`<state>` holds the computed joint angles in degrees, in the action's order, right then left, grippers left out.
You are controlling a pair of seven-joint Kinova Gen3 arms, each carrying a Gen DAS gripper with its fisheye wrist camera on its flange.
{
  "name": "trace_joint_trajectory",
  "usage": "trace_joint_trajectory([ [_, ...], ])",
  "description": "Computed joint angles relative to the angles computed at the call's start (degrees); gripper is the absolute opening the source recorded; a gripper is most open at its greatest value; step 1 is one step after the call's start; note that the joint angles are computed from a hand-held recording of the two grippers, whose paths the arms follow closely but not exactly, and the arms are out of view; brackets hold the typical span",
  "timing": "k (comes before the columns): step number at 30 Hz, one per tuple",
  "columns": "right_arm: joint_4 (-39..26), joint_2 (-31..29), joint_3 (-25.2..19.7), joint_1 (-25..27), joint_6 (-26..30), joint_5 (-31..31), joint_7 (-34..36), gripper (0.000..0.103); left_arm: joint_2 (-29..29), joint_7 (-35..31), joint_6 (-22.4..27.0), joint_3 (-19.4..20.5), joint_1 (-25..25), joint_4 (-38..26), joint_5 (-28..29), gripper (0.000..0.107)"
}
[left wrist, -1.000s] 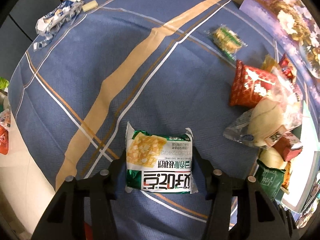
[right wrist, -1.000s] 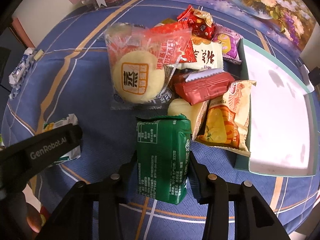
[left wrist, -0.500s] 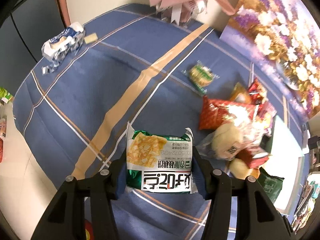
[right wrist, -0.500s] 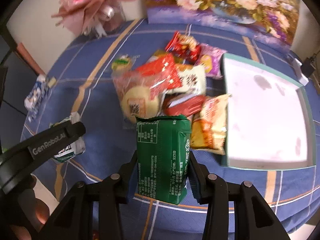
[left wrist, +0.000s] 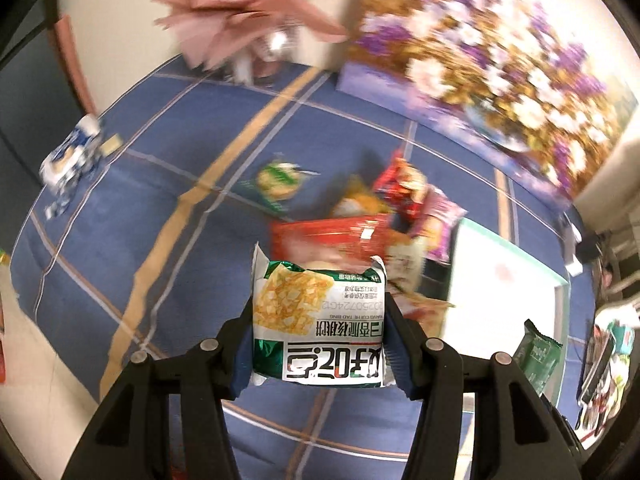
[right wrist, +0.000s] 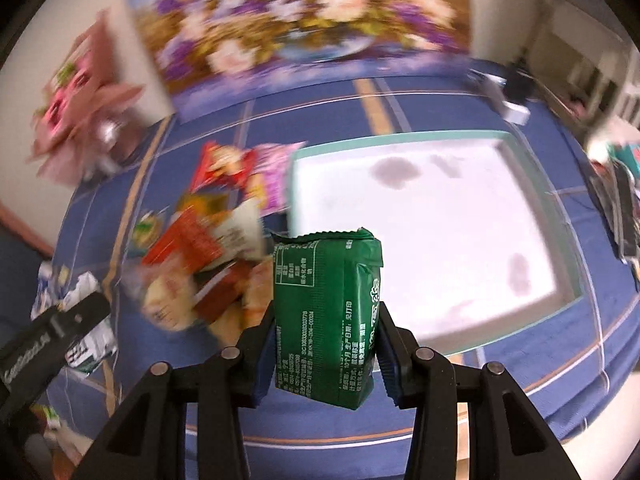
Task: Organize snacks
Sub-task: 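Carry both packs over the white tray and open both tools to drop them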
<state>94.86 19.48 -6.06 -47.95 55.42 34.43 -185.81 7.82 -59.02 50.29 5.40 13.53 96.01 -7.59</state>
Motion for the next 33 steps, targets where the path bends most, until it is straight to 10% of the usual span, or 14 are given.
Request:
trace_joint_trajectory([
  [21,17.07,-10.66,-0.35,17.04,-8.12,-9.54,-1.74,0.046,17.20,0.19,6.99,1.67,15.37,-16.07,-2.27,0.058],
  [33,20.24,-12.00,0.01,21.00,-10.77,-9.76,-0.59,0.047,18.39,-2.67,5.74,1.72,16.14,-16.86,0.03,0.060],
])
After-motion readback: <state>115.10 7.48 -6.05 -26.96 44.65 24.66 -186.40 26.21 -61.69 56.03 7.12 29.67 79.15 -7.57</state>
